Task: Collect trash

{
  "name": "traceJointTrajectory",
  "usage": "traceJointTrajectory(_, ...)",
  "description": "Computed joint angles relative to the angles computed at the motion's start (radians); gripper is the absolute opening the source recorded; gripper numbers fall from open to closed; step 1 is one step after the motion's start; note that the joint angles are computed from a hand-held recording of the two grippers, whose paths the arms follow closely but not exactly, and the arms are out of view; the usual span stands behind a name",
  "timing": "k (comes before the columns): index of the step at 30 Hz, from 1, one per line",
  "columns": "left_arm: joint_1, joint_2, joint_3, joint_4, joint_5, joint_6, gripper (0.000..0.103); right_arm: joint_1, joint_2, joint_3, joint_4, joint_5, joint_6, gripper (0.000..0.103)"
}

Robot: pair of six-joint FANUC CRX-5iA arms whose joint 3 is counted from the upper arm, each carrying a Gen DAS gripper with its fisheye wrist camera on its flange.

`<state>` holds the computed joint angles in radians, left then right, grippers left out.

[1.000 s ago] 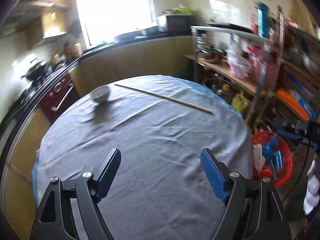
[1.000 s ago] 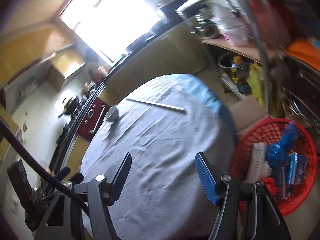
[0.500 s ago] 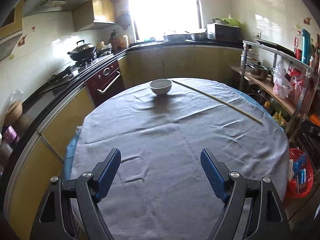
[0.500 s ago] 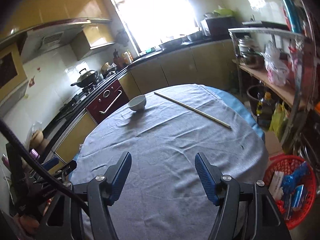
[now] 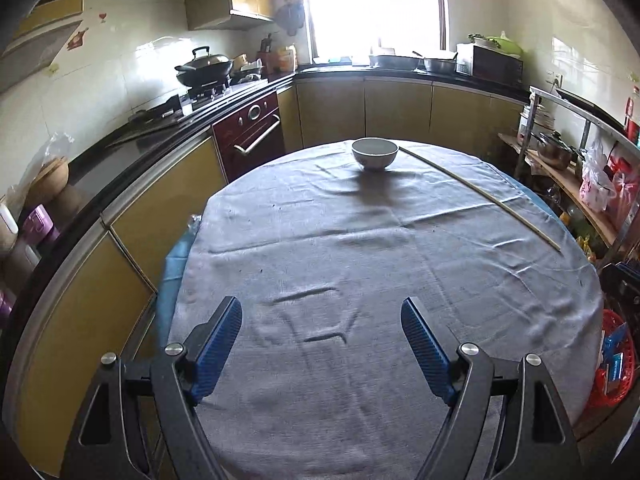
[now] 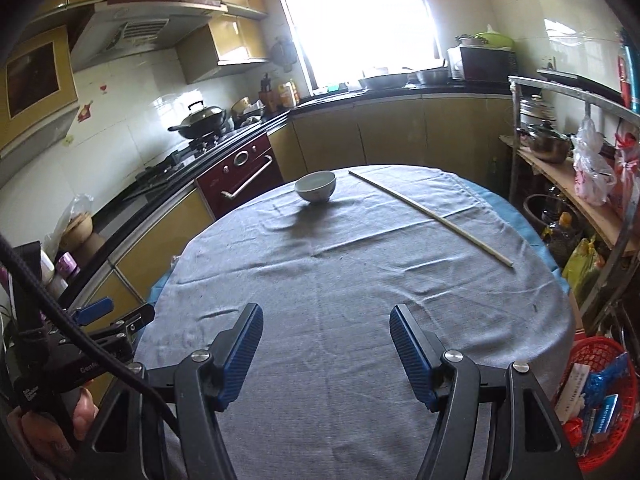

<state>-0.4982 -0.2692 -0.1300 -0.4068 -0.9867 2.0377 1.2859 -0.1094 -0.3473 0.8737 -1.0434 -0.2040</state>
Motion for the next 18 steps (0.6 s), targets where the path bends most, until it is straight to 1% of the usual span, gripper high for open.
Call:
traceJointTrajectory(5,0.014,-0.01,-0.006,0.003,-0.014,-0.005,0.082,-0.013,0.048,0.034,-0.006,0.045,0.05,0.069)
traceJointTrajectory(12,-0.016,-0.018,0.017,-0.053,-0.049,0.035,0.082,-0.045,0.098,0.075,0.026,0.117,0.11,0.069)
traceJointTrajectory(14,-0.031,-0.016,0.031,-0.078,-0.065,0.058,0.082,-0.06,0.102,0.078,0.035,0.154,0.119,0.069)
traceJointTrajectory(18,-0.054,-0.002,0.06,-0.118,-0.087,0.091,0.082,-0.07,0.097,0.064,0.065,0.186,0.115,0.069)
